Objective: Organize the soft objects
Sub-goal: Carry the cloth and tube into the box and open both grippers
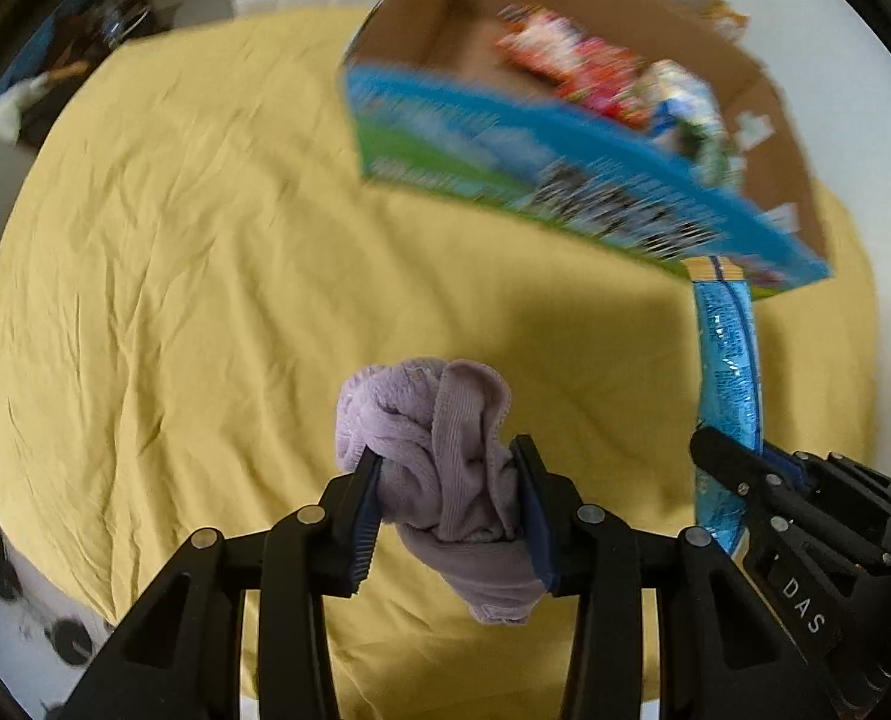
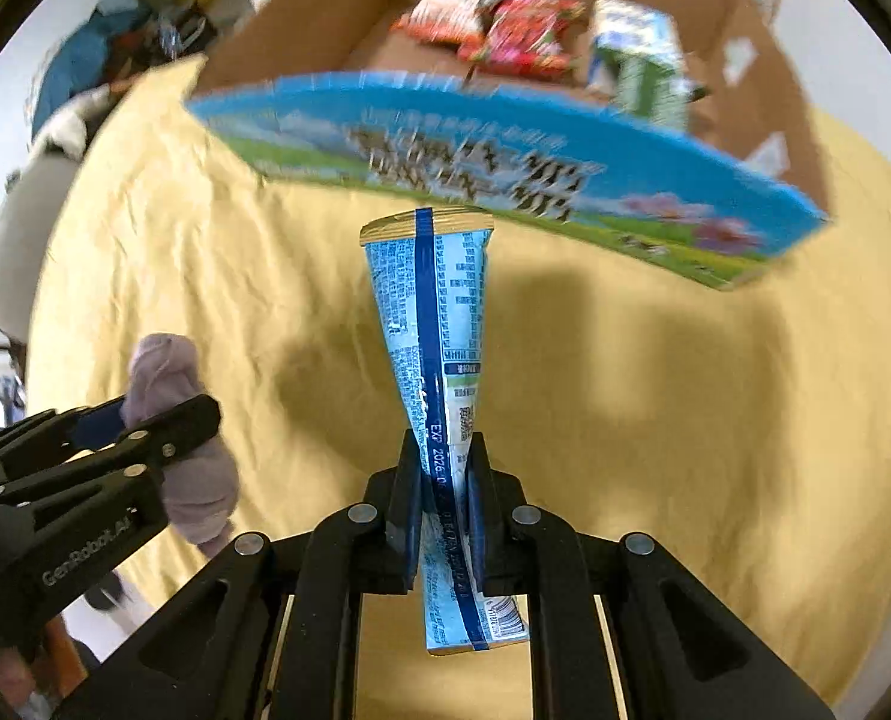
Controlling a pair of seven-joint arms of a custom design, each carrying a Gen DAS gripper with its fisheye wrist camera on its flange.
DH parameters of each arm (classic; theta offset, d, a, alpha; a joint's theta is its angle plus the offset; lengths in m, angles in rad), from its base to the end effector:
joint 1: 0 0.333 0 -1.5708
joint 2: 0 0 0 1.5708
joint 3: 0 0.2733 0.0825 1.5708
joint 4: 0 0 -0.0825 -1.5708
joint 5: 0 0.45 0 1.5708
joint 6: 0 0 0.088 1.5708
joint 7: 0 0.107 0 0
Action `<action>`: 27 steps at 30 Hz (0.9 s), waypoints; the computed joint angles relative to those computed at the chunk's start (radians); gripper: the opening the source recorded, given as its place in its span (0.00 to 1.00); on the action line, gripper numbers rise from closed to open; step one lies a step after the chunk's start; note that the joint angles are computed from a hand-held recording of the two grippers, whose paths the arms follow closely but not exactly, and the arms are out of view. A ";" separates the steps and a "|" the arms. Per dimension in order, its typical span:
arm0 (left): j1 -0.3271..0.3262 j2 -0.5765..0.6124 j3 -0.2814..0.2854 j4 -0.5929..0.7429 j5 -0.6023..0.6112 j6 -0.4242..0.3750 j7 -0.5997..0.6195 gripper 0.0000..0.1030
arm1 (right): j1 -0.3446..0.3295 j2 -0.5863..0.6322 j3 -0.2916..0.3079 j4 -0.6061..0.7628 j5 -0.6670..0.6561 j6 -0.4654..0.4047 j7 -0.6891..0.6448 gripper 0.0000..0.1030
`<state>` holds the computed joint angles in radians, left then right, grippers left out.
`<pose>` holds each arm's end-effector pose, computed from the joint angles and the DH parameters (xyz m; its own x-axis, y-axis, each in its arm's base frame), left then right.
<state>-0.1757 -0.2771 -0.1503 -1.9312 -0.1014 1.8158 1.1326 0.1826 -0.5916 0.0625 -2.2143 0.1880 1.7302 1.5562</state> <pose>0.5303 -0.1950 0.5700 0.1229 -0.9850 0.1212 -0.9836 -0.1372 -0.1173 0.4503 0.1336 0.5684 0.2342 -0.9604 -0.1508 -0.9697 -0.2197 -0.1068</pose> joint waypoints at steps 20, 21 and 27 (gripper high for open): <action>-0.007 0.388 -0.046 0.653 0.192 -0.024 0.119 0.37 | -0.089 0.176 -0.036 0.455 -0.041 0.011 0.127 0.13; -0.007 0.412 -0.046 0.680 0.197 -0.027 0.121 0.37 | -0.088 0.194 -0.034 0.475 -0.047 0.012 0.135 0.13; -0.014 0.626 -0.036 0.946 0.211 -0.116 0.138 0.37 | -0.071 0.330 -0.036 0.579 -0.043 0.028 0.166 0.13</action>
<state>-0.1899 0.3485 -0.1867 -0.9850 0.1094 1.6996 1.2710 0.1115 -0.2619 0.0263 -1.6357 0.1448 1.7579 1.7220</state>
